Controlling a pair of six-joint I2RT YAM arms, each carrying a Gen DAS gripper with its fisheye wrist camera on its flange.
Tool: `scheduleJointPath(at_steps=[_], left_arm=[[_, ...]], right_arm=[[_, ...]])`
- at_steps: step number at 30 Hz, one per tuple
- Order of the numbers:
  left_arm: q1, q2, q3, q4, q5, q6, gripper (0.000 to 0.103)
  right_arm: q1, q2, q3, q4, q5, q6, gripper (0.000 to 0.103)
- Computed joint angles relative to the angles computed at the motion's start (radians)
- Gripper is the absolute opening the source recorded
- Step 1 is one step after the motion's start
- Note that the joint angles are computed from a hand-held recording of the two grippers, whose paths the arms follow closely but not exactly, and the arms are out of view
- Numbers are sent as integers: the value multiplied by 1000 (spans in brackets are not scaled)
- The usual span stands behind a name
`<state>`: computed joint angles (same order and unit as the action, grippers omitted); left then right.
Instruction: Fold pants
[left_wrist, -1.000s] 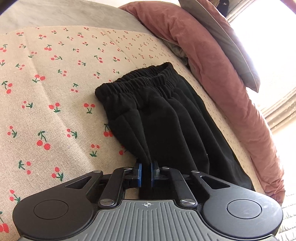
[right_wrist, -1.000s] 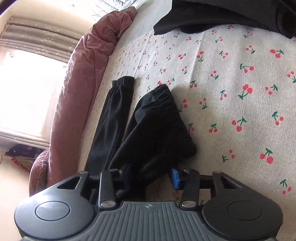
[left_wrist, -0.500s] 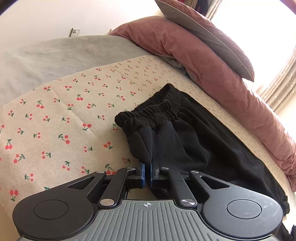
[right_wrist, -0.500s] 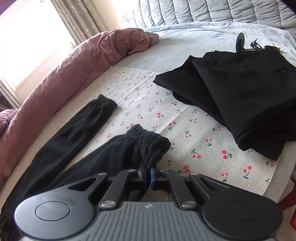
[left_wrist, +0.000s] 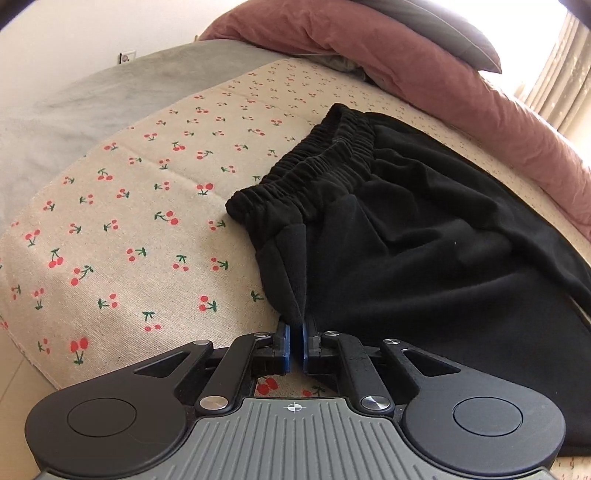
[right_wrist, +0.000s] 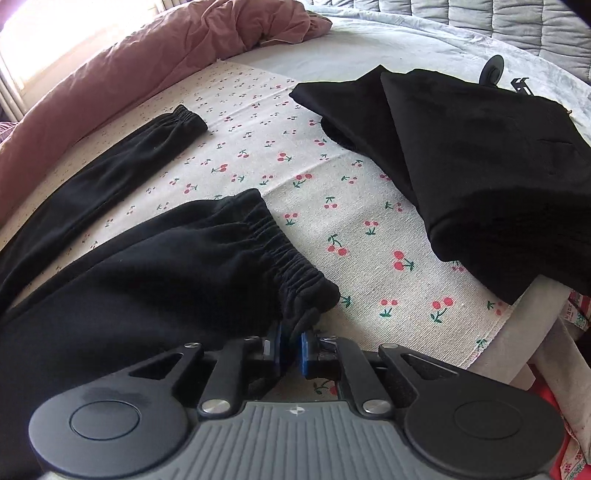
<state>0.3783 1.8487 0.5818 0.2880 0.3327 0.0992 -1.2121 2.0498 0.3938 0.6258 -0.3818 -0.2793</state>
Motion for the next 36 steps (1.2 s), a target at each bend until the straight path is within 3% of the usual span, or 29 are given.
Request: scheduleJointPath(at_steps=[1,3,5,6,8,14,17,18,21,22,24,25,26,27,31,36], left_arm=[[-4,-18,-8,3,-3,8,12],[-21,-67,-66,68,-31,22,23],[-66,-132,-157,180,-116,32,68],[-87,-162,-204,246,-140,46,73],[-145,-220,-264,315,-180,72,74],[-387,-280,-272,275,-216,21,79],[-524,-205,-262,324,-242,-34,79],[-562,-167,-253,346,-247,-43,79],[-658,-48,-223,420,-279,-41,80],[-681,-16,-209,424,-292,-30,80],[-722,31,-174,387,-332,-18,80],[-728,38,-163,368,-336,-13,80],[-720,36,-155,354,-328,-4,79],[-708,23,-155,345,-312,7,80],[-664,-43,-121,297,-298,50,82],[-614,-10,98,150,-307,102,86]], right_arm=[[-2,-24,-3,-20,1,-6,33],[8,-73,-49,31,53,-18,61],[-6,-106,-89,110,56,-49,62],[-18,-122,-86,108,35,-59,62],[-33,-132,-46,67,-15,-32,62],[53,13,182,-44,-86,80,48],[85,121,288,-90,-117,120,24],[92,134,290,-75,-129,104,22],[106,101,217,40,-90,49,3],[104,108,219,55,-73,50,0],[119,149,267,41,68,70,0],[107,163,270,64,50,61,0],[91,160,274,56,20,70,2],[76,149,275,37,-20,86,18],[80,85,248,39,-94,97,57],[221,36,284,20,-43,161,67]])
